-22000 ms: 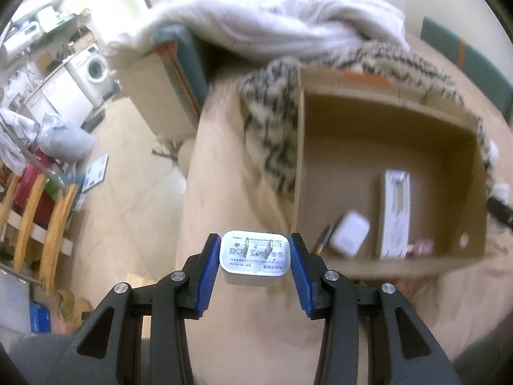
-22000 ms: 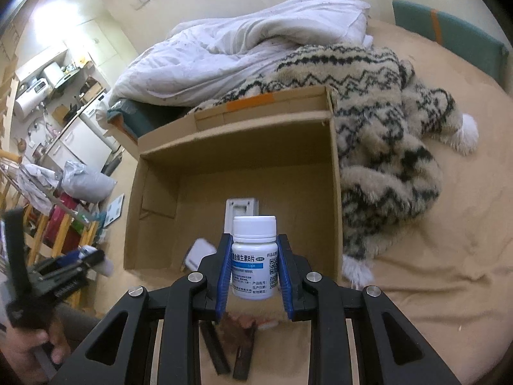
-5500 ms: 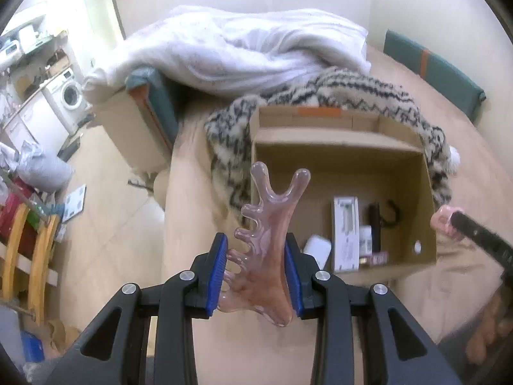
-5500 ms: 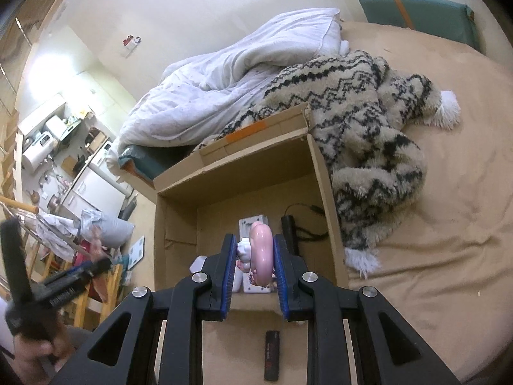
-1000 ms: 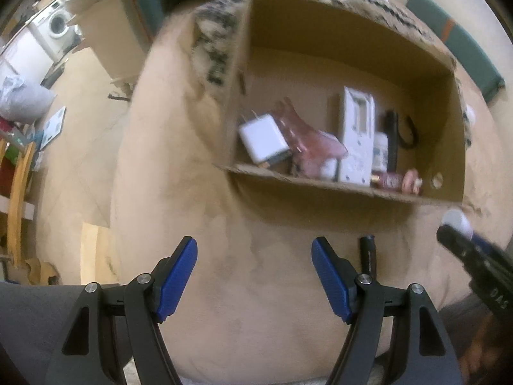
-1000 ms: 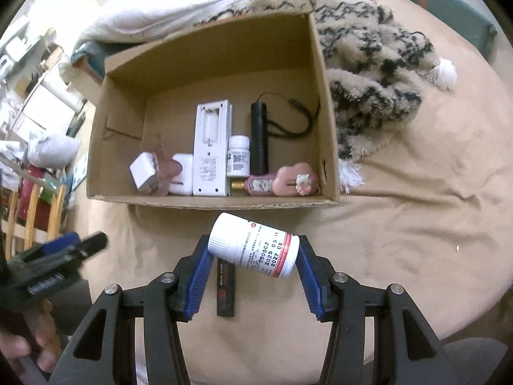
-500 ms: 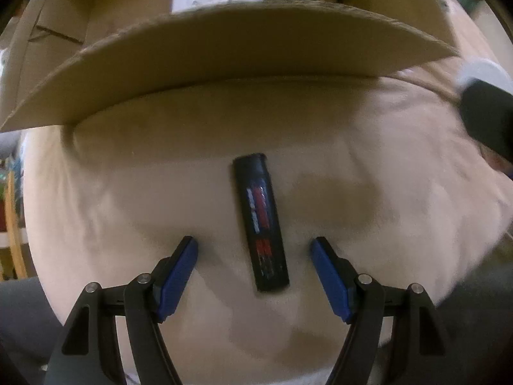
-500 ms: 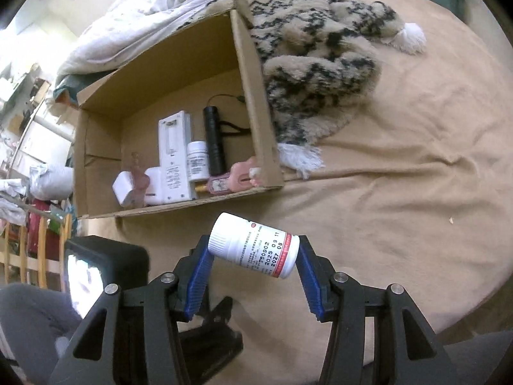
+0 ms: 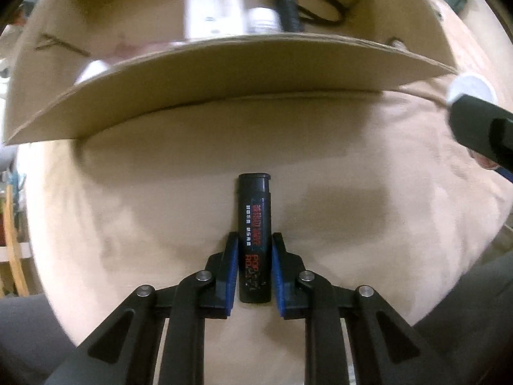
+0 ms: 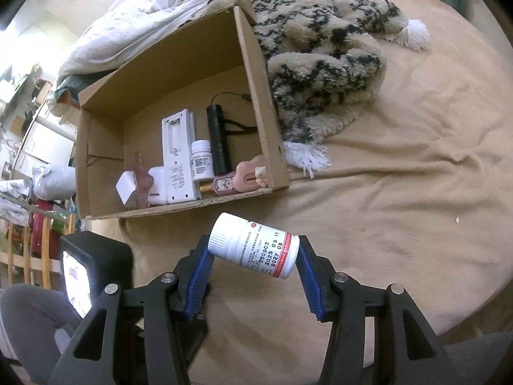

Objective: Organize rigid objects
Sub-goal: 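Grasp the black tube with left tool while right tool holds the pill bottle, then carry the black tube and pill bottle over the box with both tools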

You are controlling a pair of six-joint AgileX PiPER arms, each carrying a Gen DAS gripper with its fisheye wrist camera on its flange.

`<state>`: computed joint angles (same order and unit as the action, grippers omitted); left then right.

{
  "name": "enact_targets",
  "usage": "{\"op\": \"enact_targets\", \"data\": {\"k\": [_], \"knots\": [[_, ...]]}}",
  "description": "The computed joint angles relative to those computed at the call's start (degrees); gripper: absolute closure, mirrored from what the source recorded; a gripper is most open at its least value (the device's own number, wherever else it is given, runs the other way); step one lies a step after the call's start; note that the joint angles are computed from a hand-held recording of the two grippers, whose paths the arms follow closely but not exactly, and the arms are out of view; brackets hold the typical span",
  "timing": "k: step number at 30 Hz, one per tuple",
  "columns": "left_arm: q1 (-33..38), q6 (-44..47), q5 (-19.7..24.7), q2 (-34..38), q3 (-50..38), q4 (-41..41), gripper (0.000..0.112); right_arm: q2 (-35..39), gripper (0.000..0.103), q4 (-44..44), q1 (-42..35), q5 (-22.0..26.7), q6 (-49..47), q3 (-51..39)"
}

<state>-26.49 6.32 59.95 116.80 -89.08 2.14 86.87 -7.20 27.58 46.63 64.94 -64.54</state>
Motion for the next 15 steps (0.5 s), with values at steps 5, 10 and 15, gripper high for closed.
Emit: {"op": "enact_targets", "data": {"k": [5, 10, 15], "knots": [[5.12, -0.42, 0.31, 0.46, -2.07, 4.69, 0.095, 0.54, 0.049, -0.77, 0.99, 0.59, 0.59, -0.95], [11.03, 0.94, 3.55, 0.49, -8.49, 3.63, 0.095, -0.03, 0.049, -1.19, 0.95, -0.69, 1.7, -0.73], [15.15, 6.89, 3.86, -4.4, -11.86, -1.87, 0.095, -1.7, 0.049, -9.6, 2.99, -0.56, 6.93, -2.45]]}}
